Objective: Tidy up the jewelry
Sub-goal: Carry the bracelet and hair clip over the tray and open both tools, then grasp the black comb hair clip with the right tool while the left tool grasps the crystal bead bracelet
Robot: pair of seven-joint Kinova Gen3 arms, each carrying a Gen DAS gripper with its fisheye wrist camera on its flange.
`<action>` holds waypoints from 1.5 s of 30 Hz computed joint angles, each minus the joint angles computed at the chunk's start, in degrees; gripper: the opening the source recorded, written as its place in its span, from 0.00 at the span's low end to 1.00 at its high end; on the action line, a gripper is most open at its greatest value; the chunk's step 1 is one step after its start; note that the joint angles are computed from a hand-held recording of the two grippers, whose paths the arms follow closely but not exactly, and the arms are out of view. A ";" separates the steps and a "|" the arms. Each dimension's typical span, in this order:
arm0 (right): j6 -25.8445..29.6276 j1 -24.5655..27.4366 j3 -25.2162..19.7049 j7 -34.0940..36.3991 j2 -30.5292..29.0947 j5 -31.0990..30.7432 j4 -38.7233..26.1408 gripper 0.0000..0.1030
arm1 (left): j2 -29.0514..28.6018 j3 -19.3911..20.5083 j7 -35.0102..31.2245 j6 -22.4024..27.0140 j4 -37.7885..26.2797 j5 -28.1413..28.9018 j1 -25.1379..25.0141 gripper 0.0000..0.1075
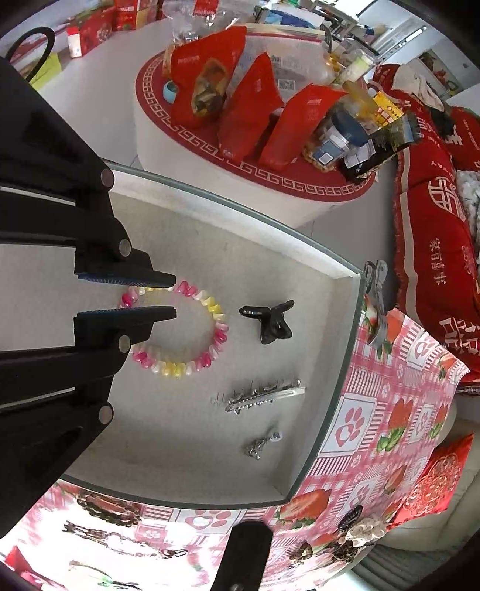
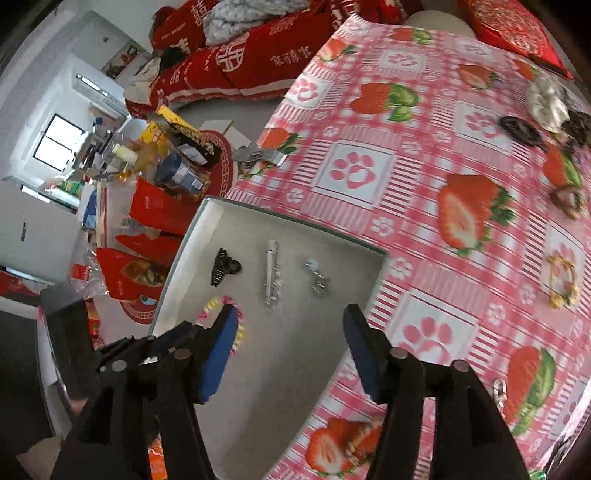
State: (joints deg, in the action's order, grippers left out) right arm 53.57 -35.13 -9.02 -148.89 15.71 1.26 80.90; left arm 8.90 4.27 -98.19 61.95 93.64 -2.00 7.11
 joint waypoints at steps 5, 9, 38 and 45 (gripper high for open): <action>-0.21 0.17 0.04 -4.16 -4.98 0.78 5.65 0.65 | -2.15 0.42 3.07 -2.04 1.44 -3.57 1.82 0.96; 0.20 0.96 -0.69 -8.05 -9.08 1.98 10.05 0.74 | -2.57 1.02 4.01 -1.05 0.97 -4.79 2.85 0.96; 14.63 13.16 -4.45 -5.91 -32.02 -6.32 31.24 0.78 | -3.74 10.98 20.83 8.55 -0.09 -2.49 22.61 0.96; 18.64 14.90 -5.12 -0.04 -34.90 -7.55 33.97 0.78 | -3.14 11.57 28.51 7.96 2.95 -3.05 26.11 0.96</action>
